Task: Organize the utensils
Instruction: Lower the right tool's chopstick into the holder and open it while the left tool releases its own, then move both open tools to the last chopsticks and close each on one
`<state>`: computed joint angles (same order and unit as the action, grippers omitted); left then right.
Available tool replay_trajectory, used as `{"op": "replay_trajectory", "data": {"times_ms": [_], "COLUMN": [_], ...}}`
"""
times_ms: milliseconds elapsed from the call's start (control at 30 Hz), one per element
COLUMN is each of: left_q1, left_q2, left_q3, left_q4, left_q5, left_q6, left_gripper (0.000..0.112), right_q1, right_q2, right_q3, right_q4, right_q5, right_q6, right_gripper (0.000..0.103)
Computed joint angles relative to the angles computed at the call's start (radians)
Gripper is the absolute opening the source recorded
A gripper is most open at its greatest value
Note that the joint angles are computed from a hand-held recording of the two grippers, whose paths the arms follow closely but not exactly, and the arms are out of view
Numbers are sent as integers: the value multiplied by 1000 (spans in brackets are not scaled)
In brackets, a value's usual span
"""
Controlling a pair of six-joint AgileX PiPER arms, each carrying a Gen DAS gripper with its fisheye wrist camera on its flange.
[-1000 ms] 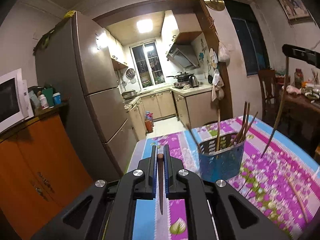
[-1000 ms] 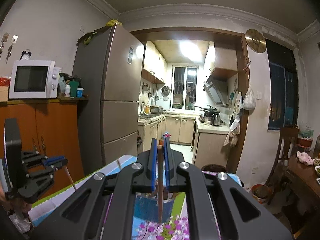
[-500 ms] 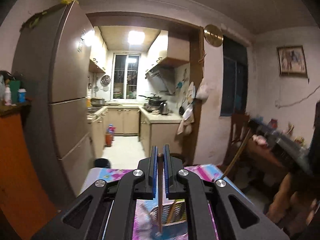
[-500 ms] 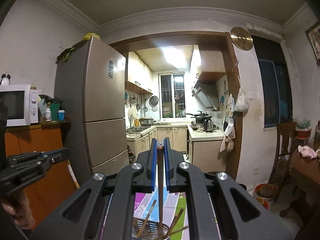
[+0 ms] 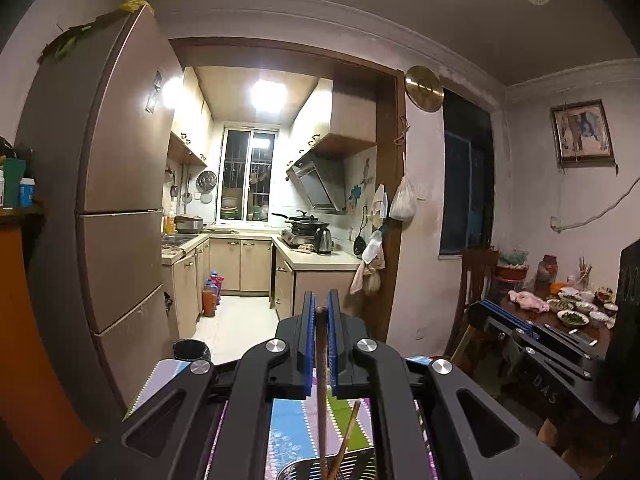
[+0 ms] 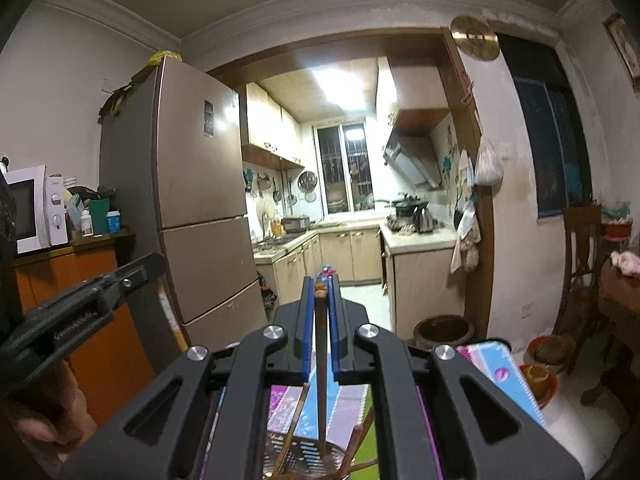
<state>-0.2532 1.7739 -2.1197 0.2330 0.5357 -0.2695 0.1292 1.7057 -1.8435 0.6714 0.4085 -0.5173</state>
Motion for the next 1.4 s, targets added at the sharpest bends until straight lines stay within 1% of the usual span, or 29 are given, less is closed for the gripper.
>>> {"op": "replay_trajectory", "data": {"times_ms": [33,100,167,233,333,400,433,500,567,600,667,733,800,833,933,967,1000,1033,1067,1100,1133,1167,1200,1233,1267,1300,1333,1400], "left_q1": [-2,-18,-14,-19,-24,-33,-34,-33,-35,-38,-39,-44,-42,-42,-62,-71,-86,-112,-142,-182,-222,-287,-330,-412,-512,-612,-712,-912], "left_q2": [-7,-13,-38,-51,-53,-56,-60,-76,-94,-107,-155,-210,-269,-315,-414,-456,-487,-541,-589,-642,-683,-737,-765,-810,-841,-873,-907,-930], "left_q3": [45,107,217,292,362,400,423,457,472,478,517,547,590,613,669,697,719,759,804,857,904,961,990,1054,1106,1170,1248,1376], "left_q4": [16,107,136,225,314,428,461,493,513,512,597,671,762,788,847,853,852,839,853,850,853,836,819,809,815,833,828,858], "left_q5": [-34,-73,-147,-193,-217,-218,-225,-235,-233,-228,-248,-238,-249,-236,-185,-166,-145,-109,-78,-40,-3,63,111,184,282,368,436,572], "left_q6": [-11,-82,-107,-191,-280,-393,-435,-460,-472,-469,-541,-602,-698,-716,-754,-748,-735,-698,-687,-656,-636,-589,-562,-561,-598,-658,-702,-829], "left_gripper": [7,7,7,7,7,8,8,8,8,8,8,8,10,10,10,10,13,18,20,22,23,23,23,23,23,23,23,23], "right_q1": [-1,0,3,5,8,10,11,7,0,-6,-21,-50,-92,-109,-175,-214,-243,-275,-321,-352,-404,-470,-516,-569,-614,-662,-700,-805], "right_q2": [6,9,14,19,9,2,-4,-12,-28,-48,-84,-129,-182,-197,-275,-318,-345,-383,-446,-479,-533,-599,-644,-690,-738,-799,-838,-919], "right_q3": [6,41,68,98,160,194,211,223,237,254,278,303,333,338,385,415,435,468,529,564,620,691,741,796,854,930,980,1107], "right_q4": [15,52,75,100,137,145,142,119,106,118,144,191,259,274,316,351,378,410,459,488,523,550,559,572,572,547,526,485], "right_q5": [4,-5,-12,-8,-24,-29,-42,-43,-47,-57,-68,-70,-60,-56,-34,-6,13,31,54,75,121,183,224,272,308,339,370,474], "right_q6": [-8,-38,-55,-70,-101,-109,-107,-88,-74,-90,-128,-177,-243,-261,-311,-347,-379,-421,-485,-521,-571,-625,-657,-695,-723,-737,-743,-772], "right_gripper": [5,5,5,5,6,6,6,7,20,21,21,21,21,21,21,21,22,28,36,40,45,49,50,53,56,57,57,57]}}
